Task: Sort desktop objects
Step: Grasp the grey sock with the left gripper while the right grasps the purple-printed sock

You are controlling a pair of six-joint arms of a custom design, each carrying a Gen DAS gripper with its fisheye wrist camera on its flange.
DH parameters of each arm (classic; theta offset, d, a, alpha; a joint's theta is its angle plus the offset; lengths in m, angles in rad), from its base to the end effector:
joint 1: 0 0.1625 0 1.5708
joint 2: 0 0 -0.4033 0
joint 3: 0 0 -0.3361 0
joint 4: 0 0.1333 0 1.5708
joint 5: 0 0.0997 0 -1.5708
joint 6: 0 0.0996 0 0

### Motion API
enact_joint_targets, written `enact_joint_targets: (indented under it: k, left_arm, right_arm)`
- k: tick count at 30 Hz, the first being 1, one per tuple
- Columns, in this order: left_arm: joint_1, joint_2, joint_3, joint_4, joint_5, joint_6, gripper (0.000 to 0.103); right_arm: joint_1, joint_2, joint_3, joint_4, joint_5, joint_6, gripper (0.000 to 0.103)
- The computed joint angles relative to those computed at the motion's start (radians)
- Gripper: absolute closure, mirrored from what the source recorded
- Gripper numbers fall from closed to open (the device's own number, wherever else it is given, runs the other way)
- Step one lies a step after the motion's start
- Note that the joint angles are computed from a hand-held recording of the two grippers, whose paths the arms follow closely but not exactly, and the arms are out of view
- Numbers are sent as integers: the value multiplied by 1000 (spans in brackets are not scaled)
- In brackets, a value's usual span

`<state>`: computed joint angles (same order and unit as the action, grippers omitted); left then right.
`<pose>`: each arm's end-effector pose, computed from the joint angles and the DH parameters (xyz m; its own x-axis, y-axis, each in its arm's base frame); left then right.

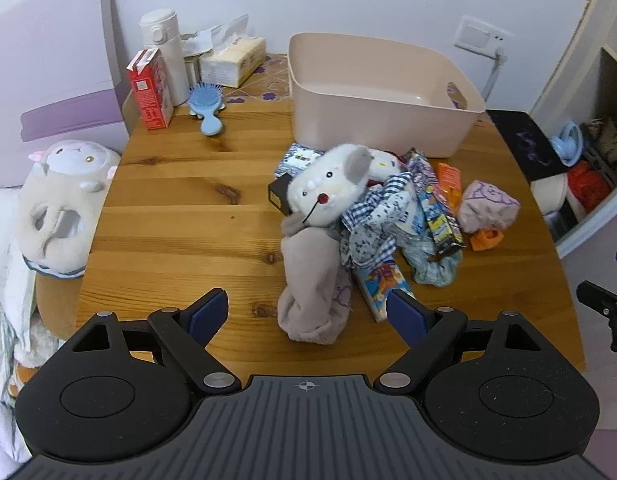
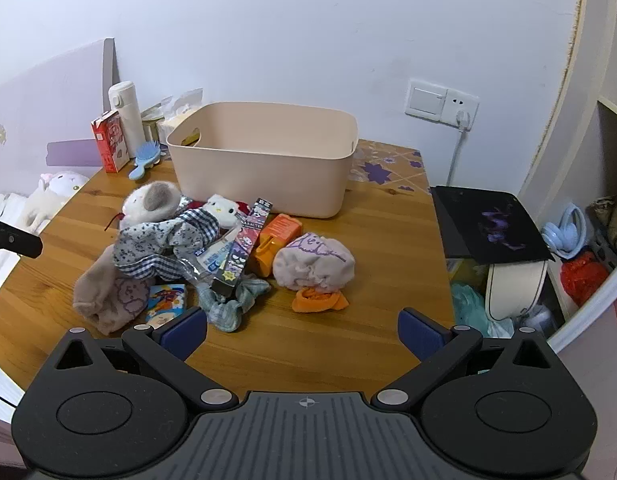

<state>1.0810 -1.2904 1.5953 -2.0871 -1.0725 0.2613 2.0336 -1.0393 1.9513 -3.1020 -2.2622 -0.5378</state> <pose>-0.0982 -0.5687 0.3845 -0.6756 0.5366 -0.5056 0.6568 0.7496 -0.0820 0.3017 -0.4483 0.2398 -0.5477 -0.3842 0.7432 -0.7500 0.6193 -0.2325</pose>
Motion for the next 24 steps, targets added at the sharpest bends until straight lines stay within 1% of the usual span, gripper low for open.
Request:
enact_joint_targets:
  k: [4, 10, 16, 20, 24]
  left_arm:
    - [-7, 27, 0, -7, 32, -29, 15]
    - [-9, 71, 2, -23, 55, -61, 15]
    - [-8, 124, -7, -46, 88, -83, 15]
    - [-6, 158, -13, -68, 116, -89, 15]
    - [0, 190, -29, -60, 145, -104, 15]
  right_arm:
    - [-27, 7, -25, 22, 22, -15, 0]
    - [-68, 26, -60, 25, 54, -70, 0]
    - [-100, 75, -116, 20, 69, -154, 0]
    - [-123, 108, -165, 53, 80, -171, 0]
    - [-141, 139, -210, 81, 88, -198, 0]
